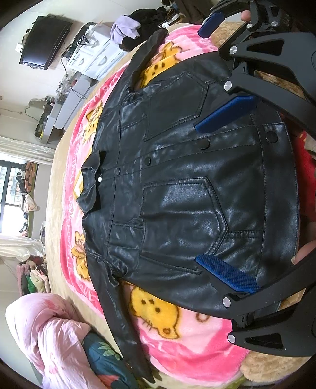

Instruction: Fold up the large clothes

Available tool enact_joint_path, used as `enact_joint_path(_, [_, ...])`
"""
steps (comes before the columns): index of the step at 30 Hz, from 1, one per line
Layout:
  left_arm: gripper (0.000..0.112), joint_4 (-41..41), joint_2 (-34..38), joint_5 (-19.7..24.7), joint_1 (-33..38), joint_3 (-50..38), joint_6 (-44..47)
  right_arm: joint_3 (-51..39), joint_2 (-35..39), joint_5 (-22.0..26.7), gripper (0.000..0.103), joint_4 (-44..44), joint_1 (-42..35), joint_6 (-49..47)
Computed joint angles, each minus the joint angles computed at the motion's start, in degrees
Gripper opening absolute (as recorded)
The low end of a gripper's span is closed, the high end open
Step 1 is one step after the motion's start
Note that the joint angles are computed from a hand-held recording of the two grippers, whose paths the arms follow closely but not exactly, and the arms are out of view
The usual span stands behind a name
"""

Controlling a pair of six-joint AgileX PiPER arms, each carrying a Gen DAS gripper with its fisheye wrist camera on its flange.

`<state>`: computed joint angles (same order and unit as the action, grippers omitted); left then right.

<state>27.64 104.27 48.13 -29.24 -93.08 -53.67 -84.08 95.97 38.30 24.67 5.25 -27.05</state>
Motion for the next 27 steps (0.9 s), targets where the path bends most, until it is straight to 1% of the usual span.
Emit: enact_joint_path(27, [0.094,0.0,0.3,0.3,-0.1,-1.0,0.2,-0.1,0.1,0.0,0.099,0.3,0.0,-0.5])
